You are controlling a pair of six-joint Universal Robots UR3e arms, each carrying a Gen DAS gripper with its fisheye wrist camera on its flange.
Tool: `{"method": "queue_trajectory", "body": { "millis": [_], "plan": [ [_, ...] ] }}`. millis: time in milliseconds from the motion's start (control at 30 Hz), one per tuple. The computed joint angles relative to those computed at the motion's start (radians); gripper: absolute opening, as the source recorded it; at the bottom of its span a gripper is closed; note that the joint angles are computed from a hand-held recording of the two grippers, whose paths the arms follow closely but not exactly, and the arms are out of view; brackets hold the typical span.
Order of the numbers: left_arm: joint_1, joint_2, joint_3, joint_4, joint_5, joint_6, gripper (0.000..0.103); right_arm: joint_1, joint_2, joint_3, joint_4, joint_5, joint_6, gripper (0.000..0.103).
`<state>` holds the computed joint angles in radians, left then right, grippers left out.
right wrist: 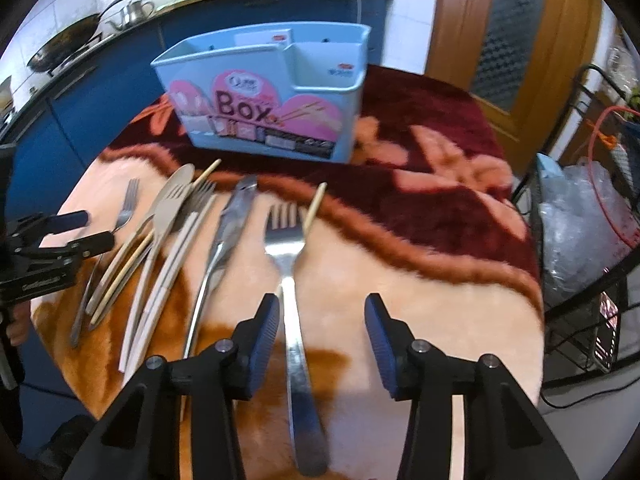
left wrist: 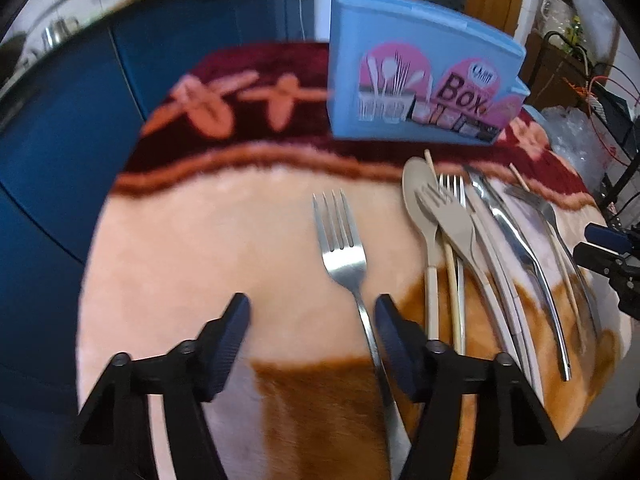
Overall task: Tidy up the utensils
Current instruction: 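Lower the left tool onto a silver fork and close it while the right tool grasps another silver fork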
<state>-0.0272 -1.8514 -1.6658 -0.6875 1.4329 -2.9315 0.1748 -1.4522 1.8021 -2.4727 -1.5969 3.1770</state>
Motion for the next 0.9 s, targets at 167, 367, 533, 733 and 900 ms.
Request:
{"method": "queue_trajectory", "body": {
  "millis": [167, 367, 533, 733, 900],
  "plan": [
    [-0.019, -0.040, 0.101, -0.105, 0.013, -0.008, 0.058, -0.001, 0.032, -0.057, 0.071, 0.008, -0.035, 0.027],
    [-0.023, -0.086, 0.250, -0.301, 0.011, -0.003, 0.053, -0.015, 0.060, -0.118, 0.129, 0.033, -0.056, 0.027],
    [-0.018, -0.098, 0.313, -0.408, -0.025, 0.029, 0.039, -0.017, 0.097, -0.177, 0.188, 0.069, -0.070, 0.026],
    [-0.039, -0.176, 0.462, -0.536, 0.005, 0.003, 0.039, -0.028, 0.148, -0.232, 0.207, 0.111, -0.048, 0.010],
    [-0.050, -0.165, 0.448, -0.521, 0.005, 0.006, 0.016, -0.011, 0.120, -0.168, 0.114, 0.090, -0.029, 0.008]
  ]
}}
